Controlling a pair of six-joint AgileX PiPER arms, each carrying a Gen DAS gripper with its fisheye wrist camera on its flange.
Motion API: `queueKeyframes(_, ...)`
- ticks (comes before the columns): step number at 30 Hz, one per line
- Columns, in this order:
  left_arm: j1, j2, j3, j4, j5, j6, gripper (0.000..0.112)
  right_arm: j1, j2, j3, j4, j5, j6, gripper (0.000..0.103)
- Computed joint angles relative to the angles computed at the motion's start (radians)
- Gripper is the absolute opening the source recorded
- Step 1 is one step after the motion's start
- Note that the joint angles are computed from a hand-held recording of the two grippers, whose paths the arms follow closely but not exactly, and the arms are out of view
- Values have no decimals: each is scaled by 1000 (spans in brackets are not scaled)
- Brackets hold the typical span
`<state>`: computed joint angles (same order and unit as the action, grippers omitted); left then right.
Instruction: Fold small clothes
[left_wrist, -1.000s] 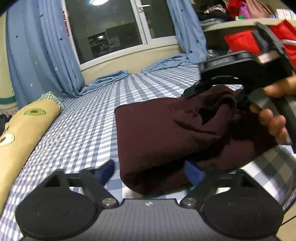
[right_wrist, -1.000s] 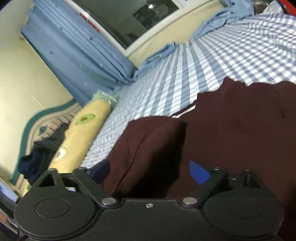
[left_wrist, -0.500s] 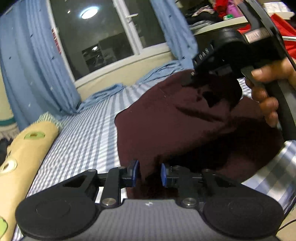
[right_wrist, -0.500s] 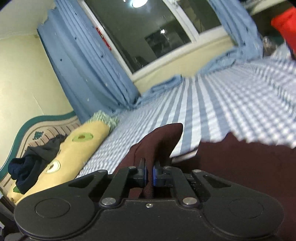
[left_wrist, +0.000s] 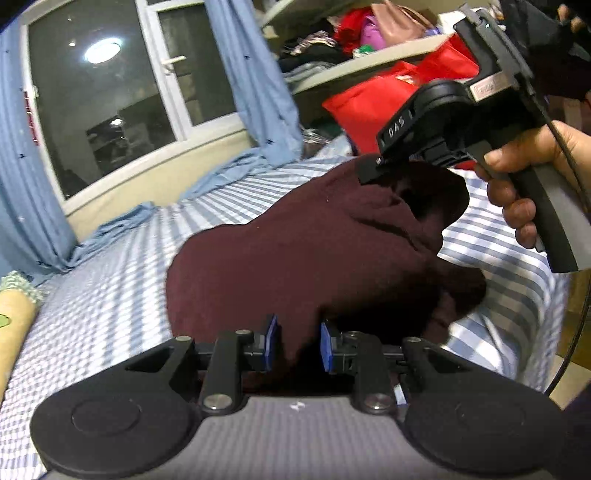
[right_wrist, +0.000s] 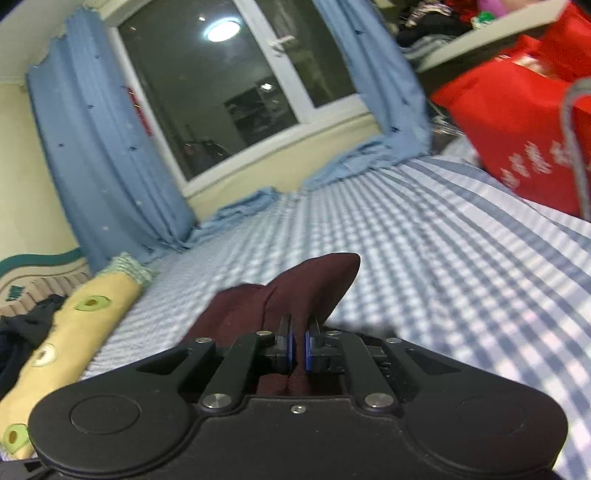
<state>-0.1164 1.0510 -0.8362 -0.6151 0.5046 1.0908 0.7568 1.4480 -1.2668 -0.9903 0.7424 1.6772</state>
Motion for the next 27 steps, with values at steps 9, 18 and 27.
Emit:
queueKeyframes(9,186,70,-69,-223,273,155,42,16,76,51,36,87,-20,10)
queueKeyframes(18,473,125,-205,-403,574,85,94,133,96,44,-67,256,-21,56)
queueKeyframes(27,416,251,-329,-283,344,-223,102,237,101,72,-178,301,110,102)
